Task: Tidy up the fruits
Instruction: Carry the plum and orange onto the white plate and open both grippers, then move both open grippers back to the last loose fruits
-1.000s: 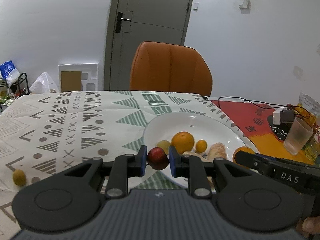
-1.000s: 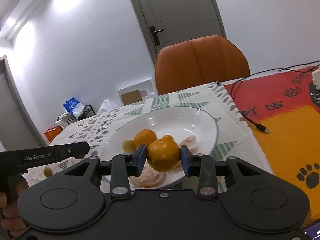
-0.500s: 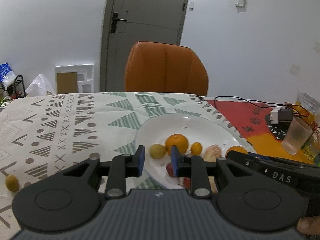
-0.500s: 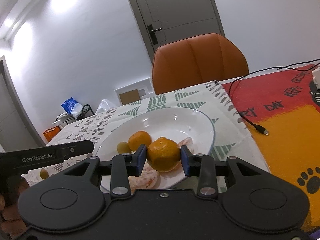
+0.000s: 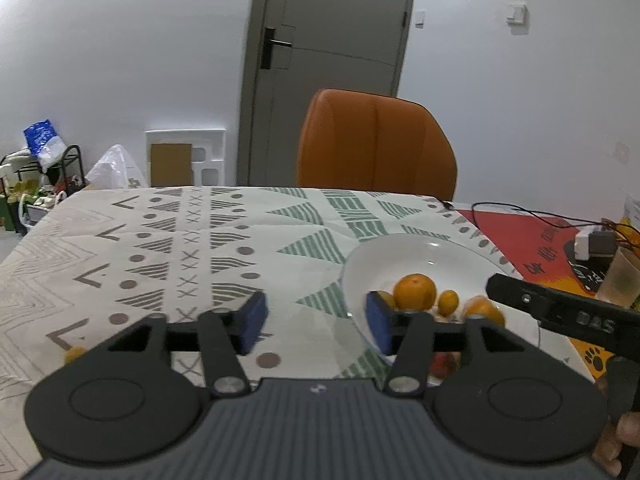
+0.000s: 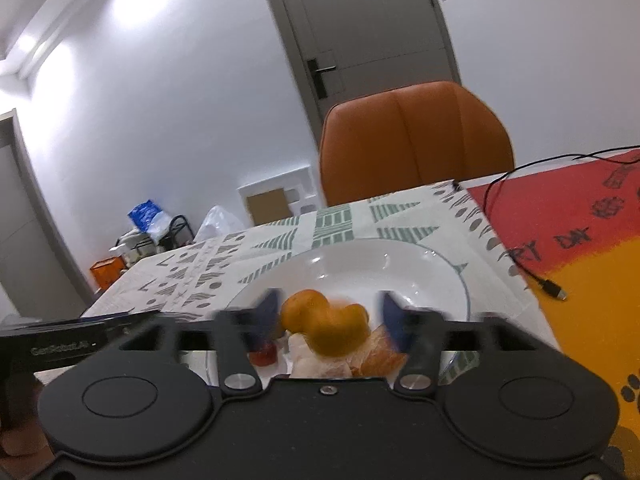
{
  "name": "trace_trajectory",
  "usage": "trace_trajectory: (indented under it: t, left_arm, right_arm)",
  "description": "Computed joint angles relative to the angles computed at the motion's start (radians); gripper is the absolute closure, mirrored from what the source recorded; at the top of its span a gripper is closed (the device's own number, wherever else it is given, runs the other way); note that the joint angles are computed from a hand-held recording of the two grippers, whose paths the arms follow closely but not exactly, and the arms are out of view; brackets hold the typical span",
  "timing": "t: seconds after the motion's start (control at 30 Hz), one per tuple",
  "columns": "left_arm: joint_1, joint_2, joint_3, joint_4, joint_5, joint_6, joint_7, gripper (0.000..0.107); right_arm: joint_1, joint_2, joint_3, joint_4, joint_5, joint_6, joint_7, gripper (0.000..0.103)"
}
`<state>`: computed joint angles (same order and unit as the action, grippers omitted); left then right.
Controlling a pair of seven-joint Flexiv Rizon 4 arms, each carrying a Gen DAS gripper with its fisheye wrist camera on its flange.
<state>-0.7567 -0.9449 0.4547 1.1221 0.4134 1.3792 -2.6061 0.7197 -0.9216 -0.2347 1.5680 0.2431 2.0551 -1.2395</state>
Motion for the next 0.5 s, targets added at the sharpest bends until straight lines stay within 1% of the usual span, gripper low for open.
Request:
trace_trajectory:
  t: [0.03,0.1,0.2,0.27,0.4,0.5]
  left_arm:
    - [-0.008,0.003,0.014,0.007,0.004,-0.001,-0.015,0.037]
    - [-0.024,0.008,0.041,0.018,0.015,-0.002,-0.045,0.030]
    - [-0.042,0.019,0.067,0.036,0.040,-0.006,-0.082,0.025]
    - [-0.047,0.028,0.071,0.049,0.055,-0.006,-0.098,0.023]
    - [-0.065,0.052,0.091,0.081,0.094,-0.012,-0.140,0.021]
    - [-0.080,0.072,0.107,0.108,0.129,-0.015,-0.176,0.020]
  right_arm:
    - [-0.003,0.002,0.006,0.004,-0.005,0.008,-0.002,0.030]
    - [-0.016,0.011,0.028,0.015,-0.019,0.011,-0.004,0.030]
    - [-0.014,0.020,0.034,0.027,-0.020,0.004,-0.005,0.030]
    - [-0.014,0.026,0.041,0.036,-0.028,-0.001,-0.005,0.029]
    - [0.015,0.033,0.021,0.046,-0.015,-0.001,-0.009,0.026]
    - [0.024,0.038,0.021,0.053,-0.014,0.005,-0.016,0.026]
